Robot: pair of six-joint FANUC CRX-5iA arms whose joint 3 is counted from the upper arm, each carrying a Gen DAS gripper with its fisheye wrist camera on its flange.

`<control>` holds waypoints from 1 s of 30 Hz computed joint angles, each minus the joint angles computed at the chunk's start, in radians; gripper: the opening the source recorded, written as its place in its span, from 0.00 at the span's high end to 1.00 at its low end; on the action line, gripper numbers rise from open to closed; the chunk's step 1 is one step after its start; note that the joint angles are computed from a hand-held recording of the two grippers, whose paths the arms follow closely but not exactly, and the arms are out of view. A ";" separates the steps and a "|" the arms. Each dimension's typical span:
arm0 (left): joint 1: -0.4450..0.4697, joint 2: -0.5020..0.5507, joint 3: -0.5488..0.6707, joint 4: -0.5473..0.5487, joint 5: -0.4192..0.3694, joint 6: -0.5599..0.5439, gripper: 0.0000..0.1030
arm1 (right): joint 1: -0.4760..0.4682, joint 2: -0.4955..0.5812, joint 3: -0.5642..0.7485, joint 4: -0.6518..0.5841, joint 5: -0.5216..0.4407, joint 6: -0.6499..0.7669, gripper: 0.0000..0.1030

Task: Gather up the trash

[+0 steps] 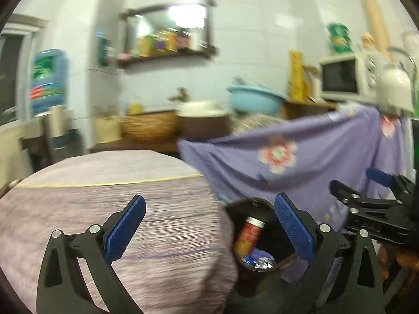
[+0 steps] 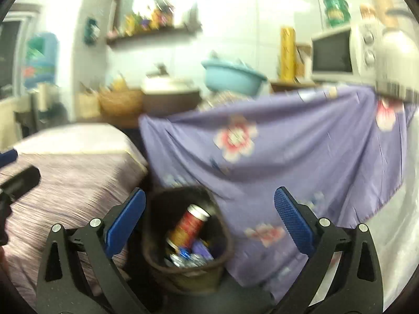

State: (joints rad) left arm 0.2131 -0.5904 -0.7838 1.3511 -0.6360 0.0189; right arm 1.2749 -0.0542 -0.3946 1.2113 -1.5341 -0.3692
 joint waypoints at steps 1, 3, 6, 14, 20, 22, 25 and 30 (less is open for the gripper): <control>0.010 -0.021 -0.016 0.021 0.025 0.002 0.05 | 0.008 0.004 0.006 0.012 0.005 -0.004 0.06; 0.025 -0.055 -0.039 0.044 0.078 0.015 0.05 | 0.022 0.008 0.007 0.051 0.038 -0.009 0.06; 0.051 -0.082 -0.056 0.060 0.116 0.034 0.05 | 0.040 0.029 0.017 0.090 0.055 0.000 0.06; 0.139 -0.101 -0.057 0.018 0.051 0.089 0.05 | 0.082 0.066 0.026 0.169 0.063 -0.020 0.06; 0.152 -0.121 -0.071 0.039 0.044 0.058 0.05 | 0.082 0.079 0.049 0.153 0.079 0.029 0.06; 0.156 -0.120 -0.069 0.032 0.040 0.059 0.05 | 0.080 0.075 0.047 0.146 0.090 0.023 0.06; 0.159 -0.122 -0.071 0.036 0.035 0.056 0.05 | 0.078 0.075 0.047 0.140 0.087 0.024 0.06; 0.162 -0.122 -0.071 0.034 0.033 0.056 0.05 | 0.078 0.075 0.048 0.139 0.084 0.025 0.06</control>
